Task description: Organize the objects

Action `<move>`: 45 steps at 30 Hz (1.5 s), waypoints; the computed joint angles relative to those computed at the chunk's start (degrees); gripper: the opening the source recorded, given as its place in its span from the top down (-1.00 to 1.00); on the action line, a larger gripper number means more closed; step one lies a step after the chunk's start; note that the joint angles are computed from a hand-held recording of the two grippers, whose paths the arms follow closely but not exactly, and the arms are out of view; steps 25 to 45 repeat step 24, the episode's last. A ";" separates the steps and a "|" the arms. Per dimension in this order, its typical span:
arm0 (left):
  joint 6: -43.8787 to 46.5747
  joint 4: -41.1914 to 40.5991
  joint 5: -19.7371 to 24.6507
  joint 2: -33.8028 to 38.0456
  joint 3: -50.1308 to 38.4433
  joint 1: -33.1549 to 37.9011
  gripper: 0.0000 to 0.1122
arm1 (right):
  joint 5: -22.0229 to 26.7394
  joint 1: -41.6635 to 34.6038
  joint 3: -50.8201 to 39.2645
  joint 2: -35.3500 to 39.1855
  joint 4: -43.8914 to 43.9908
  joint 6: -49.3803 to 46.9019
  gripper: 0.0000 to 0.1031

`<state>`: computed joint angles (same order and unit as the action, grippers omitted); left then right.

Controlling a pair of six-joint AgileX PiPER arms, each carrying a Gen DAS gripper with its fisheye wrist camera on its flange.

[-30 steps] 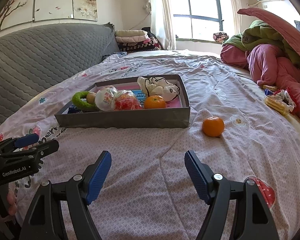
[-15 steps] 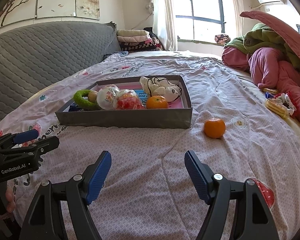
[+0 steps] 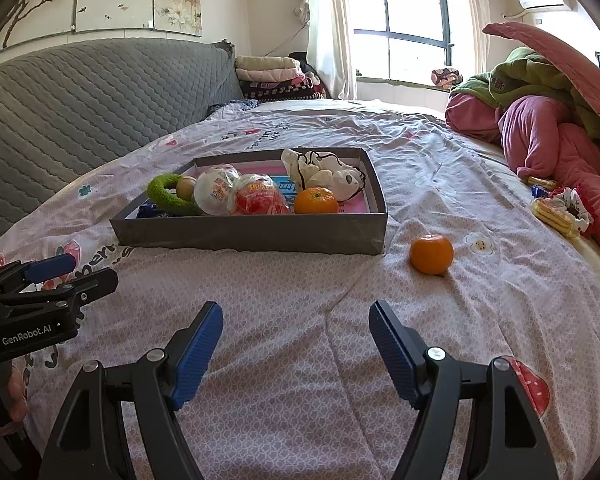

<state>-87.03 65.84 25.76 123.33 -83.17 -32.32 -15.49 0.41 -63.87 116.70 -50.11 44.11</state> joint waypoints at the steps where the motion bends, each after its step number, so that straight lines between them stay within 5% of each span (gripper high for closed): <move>1: -0.04 0.07 -0.02 0.06 -0.08 0.00 -0.39 | 0.02 -0.02 -0.03 -0.01 -0.44 0.44 -0.46; 14: 3.13 -3.36 -0.75 0.78 -1.05 0.57 -0.39 | 0.04 0.01 -0.10 0.12 -0.04 0.13 -0.46; 18: 9.20 -11.18 -4.52 0.70 -1.31 2.55 -0.39 | 0.43 0.17 -0.23 0.20 -0.20 0.17 -0.46; 22: 3.82 -5.69 -3.84 0.55 -0.45 2.40 -0.39 | 0.75 0.11 -0.65 0.55 -1.43 1.54 -0.46; 45: 3.99 -5.45 -3.23 0.58 -0.63 2.01 -0.39 | 0.88 0.14 -0.79 0.65 -1.89 1.93 -0.46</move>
